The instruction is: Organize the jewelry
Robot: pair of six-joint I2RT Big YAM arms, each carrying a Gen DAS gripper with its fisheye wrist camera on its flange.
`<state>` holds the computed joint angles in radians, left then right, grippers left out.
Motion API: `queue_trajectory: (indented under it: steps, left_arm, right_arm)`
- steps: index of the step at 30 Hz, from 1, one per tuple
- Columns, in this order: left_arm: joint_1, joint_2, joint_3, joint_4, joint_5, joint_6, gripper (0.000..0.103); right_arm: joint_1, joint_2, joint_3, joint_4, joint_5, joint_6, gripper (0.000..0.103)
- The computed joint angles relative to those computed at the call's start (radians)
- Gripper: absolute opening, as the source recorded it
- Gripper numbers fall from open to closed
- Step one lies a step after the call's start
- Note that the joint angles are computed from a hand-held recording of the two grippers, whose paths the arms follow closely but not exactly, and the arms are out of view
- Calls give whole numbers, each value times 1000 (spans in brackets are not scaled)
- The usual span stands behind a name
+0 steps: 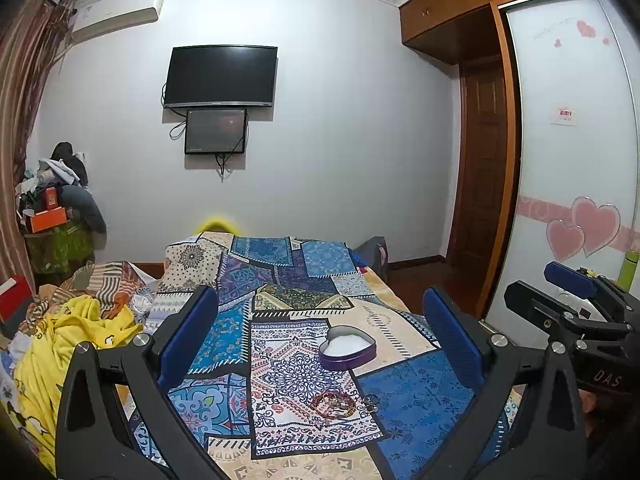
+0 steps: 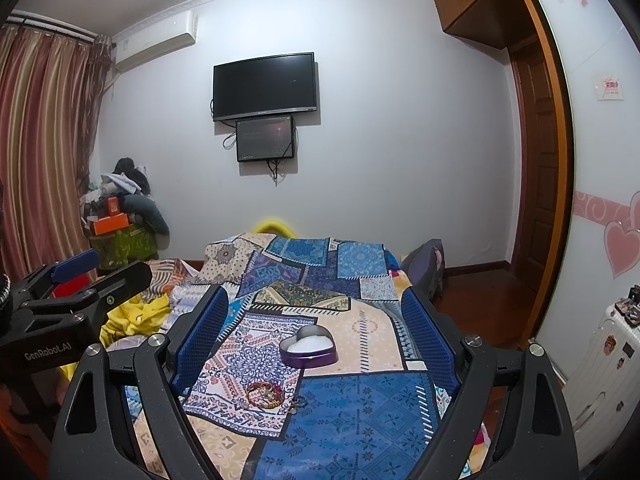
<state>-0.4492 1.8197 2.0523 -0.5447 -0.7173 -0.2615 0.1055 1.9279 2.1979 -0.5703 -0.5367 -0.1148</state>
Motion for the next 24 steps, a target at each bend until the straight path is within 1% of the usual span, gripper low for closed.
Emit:
queue_trajectory:
  steps: [10, 14, 18, 23, 24]
  left_arm:
    - [11, 27, 37, -43, 13, -17, 103]
    - [20, 48, 63, -78, 27, -35, 103]
    - [36, 71, 88, -124, 51, -69, 103]
    - [68, 112, 129, -200, 88, -111, 103]
    - [76, 124, 141, -222, 98, -120, 100]
  right_arm:
    - [6, 33, 46, -59, 3, -19, 86]
    - [11, 57, 80, -102, 12, -35, 86]
    - [13, 97, 135, -167, 24, -56, 86]
    - [19, 186, 263, -298, 52, -87, 86]
    - [20, 201, 288, -321, 56, -91, 86]
